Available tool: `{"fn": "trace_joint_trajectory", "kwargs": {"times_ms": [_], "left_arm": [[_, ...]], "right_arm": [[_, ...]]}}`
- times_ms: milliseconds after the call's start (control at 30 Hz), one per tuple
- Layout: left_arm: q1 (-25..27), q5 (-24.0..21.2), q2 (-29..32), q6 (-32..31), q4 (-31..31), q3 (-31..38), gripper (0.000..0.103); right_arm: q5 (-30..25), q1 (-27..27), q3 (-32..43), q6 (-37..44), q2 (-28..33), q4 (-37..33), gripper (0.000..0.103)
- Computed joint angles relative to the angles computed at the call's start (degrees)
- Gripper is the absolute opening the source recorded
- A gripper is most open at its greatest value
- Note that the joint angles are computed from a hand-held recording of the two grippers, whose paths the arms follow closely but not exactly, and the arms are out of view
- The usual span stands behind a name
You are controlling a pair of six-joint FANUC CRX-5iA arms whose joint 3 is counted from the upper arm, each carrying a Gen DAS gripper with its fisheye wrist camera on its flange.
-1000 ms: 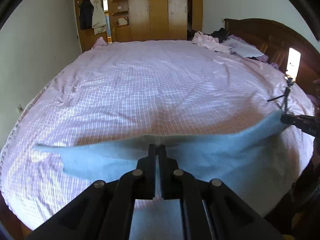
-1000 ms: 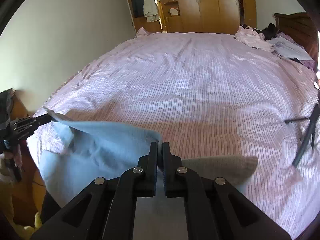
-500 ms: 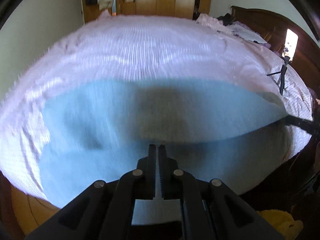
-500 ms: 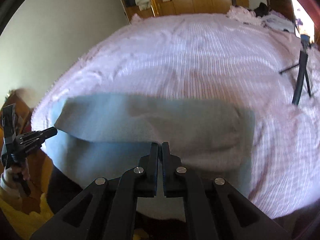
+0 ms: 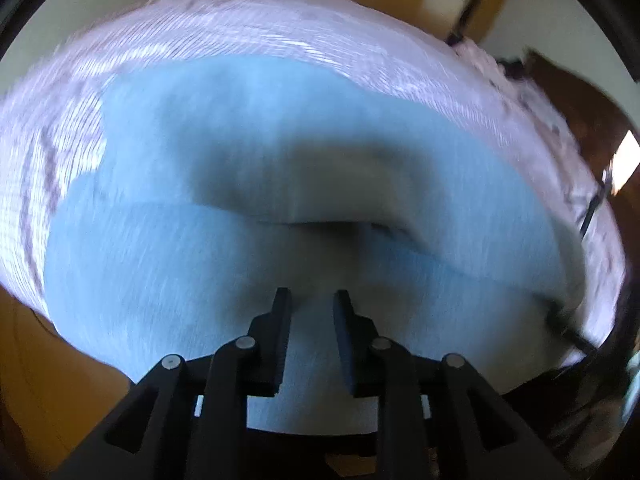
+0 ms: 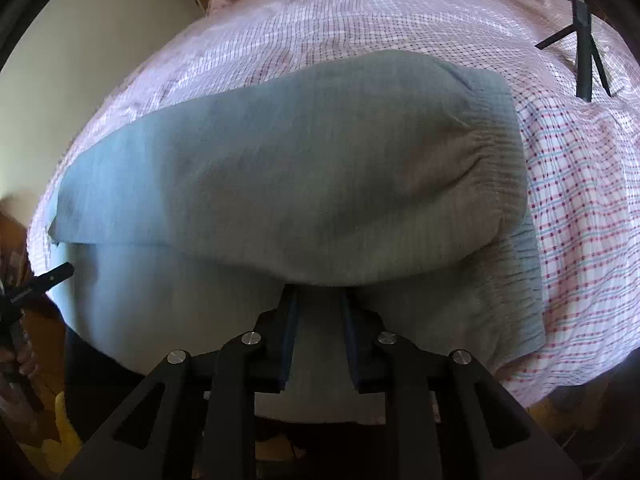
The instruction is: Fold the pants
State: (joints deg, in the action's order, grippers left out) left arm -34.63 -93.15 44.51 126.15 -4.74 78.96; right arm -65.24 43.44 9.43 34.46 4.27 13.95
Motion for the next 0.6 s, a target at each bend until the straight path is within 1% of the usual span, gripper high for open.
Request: {"fn": "trace_joint_trajectory", "kwargs": {"times_ms": [33,67,100,133,167,233,300,400,500,600], "left_arm": [[0.04,1.64,-1.74,1.44,-0.15,-2.92,0.028],[-0.16,2.31,-2.67,2.08,-0.84,-4.25,0.033],[-0.48,3.57,-3.67,2.47,-1.73,-5.57,0.044],[-0.82,5.76,-5.21,3.0,-2.28,-8.08,0.048],[-0.95,7.96,-6.56,3.49,-2.14,-10.32,0.048],[-0.47,14.07,-9.59,4.09,0.76,-16.35,0.048],[-0.02,18.01,-11.34,5.01,3.3,-20.01,0.048],[0.7,20.5,-11.47,5.55,6.08,-20.91,0.048],[0.91,21.25,-10.18,5.95,7.5,-19.21,0.048],[1.12,18.37,-7.17,6.29,6.46,-13.69,0.048]], "right_arm": [[0.78,0.38,-1.06,-0.72,-0.47,0.93,0.015],[1.73,0.74,-2.2,-1.53,-0.97,1.93,0.017],[2.63,0.94,-3.15,-2.19,-1.46,2.37,0.021],[3.66,0.98,-3.93,-3.01,-1.96,2.43,0.025],[4.47,0.98,-4.41,-3.98,-2.33,2.27,0.027],[4.69,1.1,-4.54,-5.59,-2.43,2.27,0.03],[3.64,1.64,-3.88,-7.35,-2.12,2.73,0.03],[1.71,2.3,-2.84,-8.69,-2.17,2.24,0.031],[1.18,2.91,-3.42,-11.07,-3.78,2.06,0.031],[2.48,3.35,-6.45,-15.91,-6.72,3.93,0.032]]}}
